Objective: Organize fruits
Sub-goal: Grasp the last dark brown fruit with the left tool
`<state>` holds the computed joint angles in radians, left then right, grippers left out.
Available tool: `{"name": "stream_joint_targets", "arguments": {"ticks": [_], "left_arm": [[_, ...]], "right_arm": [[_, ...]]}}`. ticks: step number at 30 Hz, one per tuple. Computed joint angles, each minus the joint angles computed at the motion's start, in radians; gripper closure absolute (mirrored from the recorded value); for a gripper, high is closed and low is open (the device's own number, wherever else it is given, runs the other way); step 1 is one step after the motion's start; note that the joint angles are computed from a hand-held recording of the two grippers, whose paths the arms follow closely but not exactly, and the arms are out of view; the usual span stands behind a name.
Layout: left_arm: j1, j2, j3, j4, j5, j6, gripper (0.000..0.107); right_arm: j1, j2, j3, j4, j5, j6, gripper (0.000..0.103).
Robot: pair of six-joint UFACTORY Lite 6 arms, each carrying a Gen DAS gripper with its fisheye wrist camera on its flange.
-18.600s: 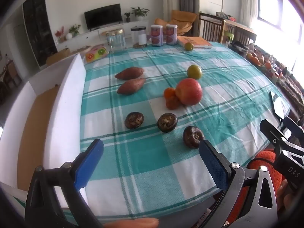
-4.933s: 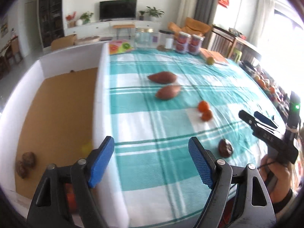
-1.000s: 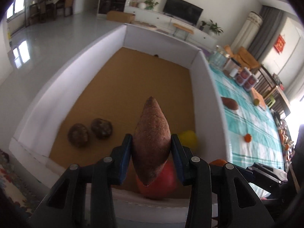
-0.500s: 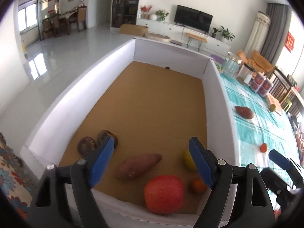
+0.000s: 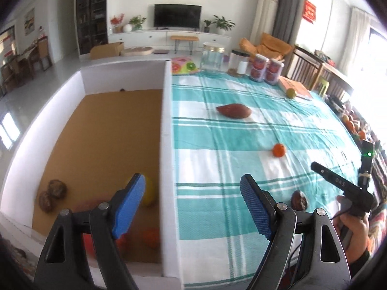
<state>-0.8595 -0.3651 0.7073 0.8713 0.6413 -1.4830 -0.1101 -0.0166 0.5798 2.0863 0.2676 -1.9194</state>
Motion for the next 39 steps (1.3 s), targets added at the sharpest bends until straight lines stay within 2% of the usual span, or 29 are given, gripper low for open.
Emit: {"name": "stream_joint_targets", "arguments": {"ticks": [2, 4, 6, 13, 16, 20, 26, 28, 29, 30, 31, 33, 39], "left_arm": [[-0.051, 0.056, 0.05, 0.008, -0.009, 0.005, 0.024], [-0.086, 0.126, 0.106, 0.004, -0.032, 0.023, 0.024], [-0.098, 0.206, 0.168, -0.032, -0.081, 0.077, 0.024], [-0.157, 0.472, 0.333, -0.095, -0.209, 0.23, 0.024], [-0.165, 0.622, 0.42, -0.097, -0.262, 0.267, 0.024], [-0.171, 0.794, 0.544, -0.135, -0.285, 0.323, 0.024], [-0.23, 0.983, 0.715, -0.017, -0.186, 0.247, 0.024], [-0.238, 1.002, 0.718, 0.038, -0.186, 0.198, 0.025], [-0.239, 0.989, 0.692, 0.095, -0.203, 0.132, 0.03], [-0.233, 0.97, 0.664, 0.125, -0.229, 0.093, 0.05], [-0.227, 0.951, 0.641, 0.137, -0.253, 0.07, 0.056], [-0.224, 0.929, 0.621, 0.161, -0.225, 0.031, 0.057], [-0.09, 0.82, 0.502, 0.26, -0.255, -0.122, 0.057]], "right_arm": [[-0.115, 0.034, -0.029, 0.044, 0.081, -0.046, 0.017], [-0.217, 0.059, -0.033, -0.062, 0.201, 0.073, 0.017], [-0.246, 0.03, -0.045, -0.087, 0.211, 0.106, 0.017], [-0.438, 0.046, -0.08, -0.086, 0.353, 0.181, 0.016], [-0.478, 0.072, -0.072, -0.101, 0.376, 0.217, 0.014], [-0.455, 0.061, -0.073, -0.089, 0.353, 0.204, 0.014], [-0.435, 0.06, -0.077, -0.07, 0.342, 0.179, 0.014], [-0.443, 0.066, -0.077, -0.073, 0.351, 0.181, 0.014], [-0.444, 0.067, -0.078, -0.074, 0.352, 0.183, 0.014], [-0.446, 0.067, -0.078, -0.075, 0.354, 0.184, 0.014], [-0.446, 0.068, -0.077, -0.076, 0.354, 0.183, 0.014], [-0.446, 0.066, -0.079, -0.078, 0.354, 0.183, 0.014], [-0.434, 0.063, -0.077, -0.077, 0.346, 0.181, 0.014]]}}
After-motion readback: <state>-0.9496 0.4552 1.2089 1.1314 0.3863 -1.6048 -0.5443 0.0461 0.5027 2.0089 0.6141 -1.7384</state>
